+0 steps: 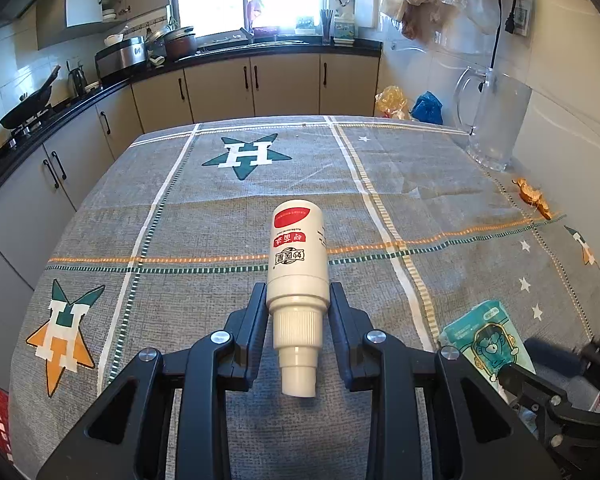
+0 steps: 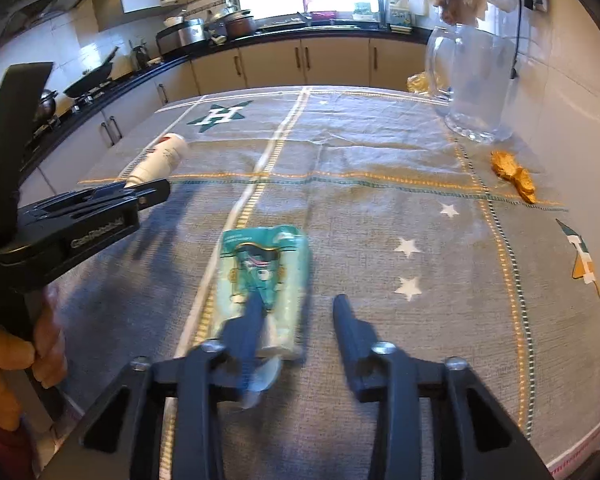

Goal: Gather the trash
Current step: 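Lift the white bottle with the left tool while the right regrips the snack packet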

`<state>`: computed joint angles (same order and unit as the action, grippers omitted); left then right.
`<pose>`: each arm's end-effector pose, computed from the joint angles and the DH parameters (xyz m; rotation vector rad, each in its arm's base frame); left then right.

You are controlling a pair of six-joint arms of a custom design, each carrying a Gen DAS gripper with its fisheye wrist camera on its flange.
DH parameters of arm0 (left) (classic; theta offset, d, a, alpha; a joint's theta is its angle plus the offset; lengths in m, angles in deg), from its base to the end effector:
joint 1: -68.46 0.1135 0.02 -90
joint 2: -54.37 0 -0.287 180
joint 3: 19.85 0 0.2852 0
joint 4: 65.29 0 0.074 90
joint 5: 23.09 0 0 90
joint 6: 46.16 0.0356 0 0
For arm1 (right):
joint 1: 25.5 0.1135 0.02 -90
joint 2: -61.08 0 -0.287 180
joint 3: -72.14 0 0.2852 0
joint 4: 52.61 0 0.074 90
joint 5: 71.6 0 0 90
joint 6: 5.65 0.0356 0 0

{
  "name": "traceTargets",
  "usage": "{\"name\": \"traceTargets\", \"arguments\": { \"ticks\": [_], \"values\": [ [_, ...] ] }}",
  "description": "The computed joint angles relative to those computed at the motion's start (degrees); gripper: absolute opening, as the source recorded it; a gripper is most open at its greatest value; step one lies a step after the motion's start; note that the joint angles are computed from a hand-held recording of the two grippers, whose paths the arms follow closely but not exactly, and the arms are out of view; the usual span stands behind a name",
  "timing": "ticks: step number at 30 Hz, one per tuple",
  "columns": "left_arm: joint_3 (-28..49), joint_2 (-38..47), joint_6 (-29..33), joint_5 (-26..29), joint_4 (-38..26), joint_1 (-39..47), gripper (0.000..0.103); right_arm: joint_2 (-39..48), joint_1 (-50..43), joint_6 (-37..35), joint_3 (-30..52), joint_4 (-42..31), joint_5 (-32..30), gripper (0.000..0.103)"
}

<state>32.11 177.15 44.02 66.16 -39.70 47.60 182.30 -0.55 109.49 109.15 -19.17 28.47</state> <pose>0.3237 -0.1229 0.0076 0.4257 2.3272 -0.1597 0.2443 0.1068 -0.0093 0.0808 2.4446 0.1737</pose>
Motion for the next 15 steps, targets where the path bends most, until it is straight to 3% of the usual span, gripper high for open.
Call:
{"name": "traceTargets", "arguments": {
  "ticks": [5,8,15],
  "values": [
    [-0.3,-0.1,0.1,0.0,0.6,0.1,0.029,-0.2,2.1,-0.1,-0.4,1.0,1.6,0.011],
    [-0.8,-0.5,0.1,0.1,1.2,0.2,0.029,-0.4,1.0,0.7,-1.8,3.9,-0.3,0.010],
    [-2.0,-1.3,0.2,0.1,2.7,0.4,0.029,-3.3,1.8,1.9,-6.4,11.3,2.3,0.010]
  ]
}}
